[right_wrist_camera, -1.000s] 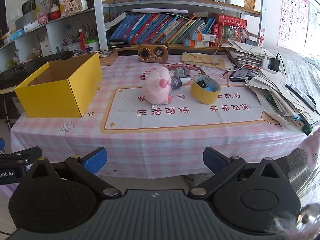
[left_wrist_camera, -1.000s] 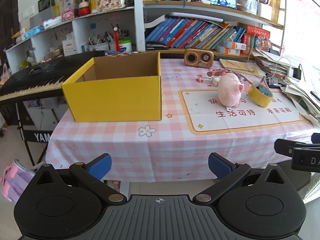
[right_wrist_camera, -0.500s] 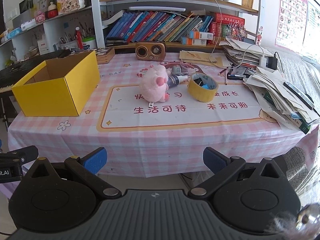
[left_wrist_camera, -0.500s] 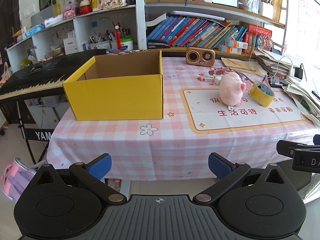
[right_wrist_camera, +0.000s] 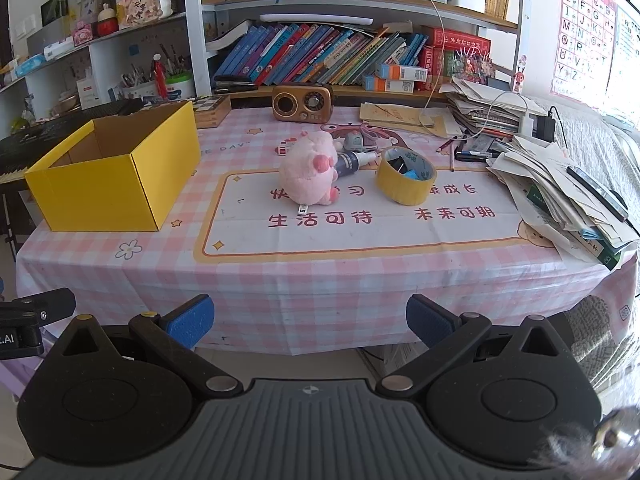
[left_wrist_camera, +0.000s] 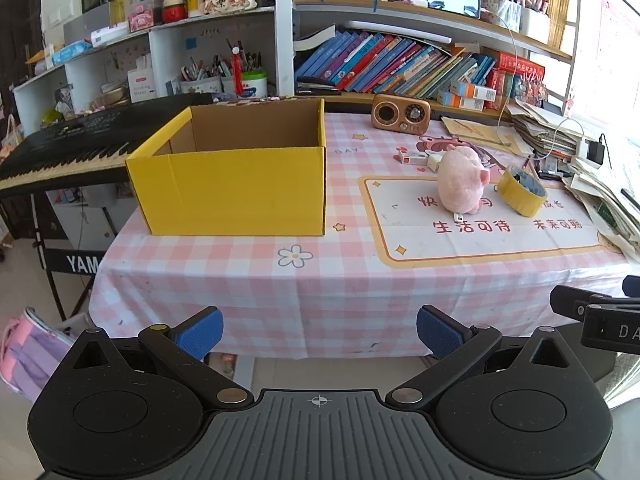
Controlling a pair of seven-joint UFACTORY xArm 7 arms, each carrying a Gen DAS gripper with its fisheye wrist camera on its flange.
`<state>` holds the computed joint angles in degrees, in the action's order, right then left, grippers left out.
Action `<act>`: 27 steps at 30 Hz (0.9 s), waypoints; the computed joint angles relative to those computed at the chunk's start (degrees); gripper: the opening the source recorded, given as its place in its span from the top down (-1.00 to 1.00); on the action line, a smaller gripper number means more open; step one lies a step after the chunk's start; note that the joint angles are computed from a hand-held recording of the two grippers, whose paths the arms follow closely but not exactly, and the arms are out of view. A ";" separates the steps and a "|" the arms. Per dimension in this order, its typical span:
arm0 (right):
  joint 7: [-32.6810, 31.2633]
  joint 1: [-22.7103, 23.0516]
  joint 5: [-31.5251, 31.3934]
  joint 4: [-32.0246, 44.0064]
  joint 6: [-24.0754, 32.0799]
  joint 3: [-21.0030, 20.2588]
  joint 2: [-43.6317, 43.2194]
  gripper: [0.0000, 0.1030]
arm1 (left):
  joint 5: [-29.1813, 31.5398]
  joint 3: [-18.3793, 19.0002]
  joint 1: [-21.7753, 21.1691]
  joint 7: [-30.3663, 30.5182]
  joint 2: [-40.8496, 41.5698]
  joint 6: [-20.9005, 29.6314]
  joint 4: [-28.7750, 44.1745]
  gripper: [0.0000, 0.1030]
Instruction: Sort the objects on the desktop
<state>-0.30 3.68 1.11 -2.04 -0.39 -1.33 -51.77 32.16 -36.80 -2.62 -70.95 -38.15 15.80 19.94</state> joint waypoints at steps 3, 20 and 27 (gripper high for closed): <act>0.07 -0.02 -0.04 0.03 0.03 0.09 0.01 -1.00 | -0.30 0.27 -0.24 -0.21 -0.06 0.06 -0.13 -1.00; 0.36 -0.23 -0.28 -0.45 0.10 0.30 -0.49 -1.00 | 1.01 0.15 -0.43 -1.11 0.86 1.28 0.47 -1.00; 0.41 -0.29 -0.37 -0.56 -0.07 0.40 -0.53 -1.00 | 1.63 0.77 -0.41 -1.10 1.34 1.03 0.44 -1.00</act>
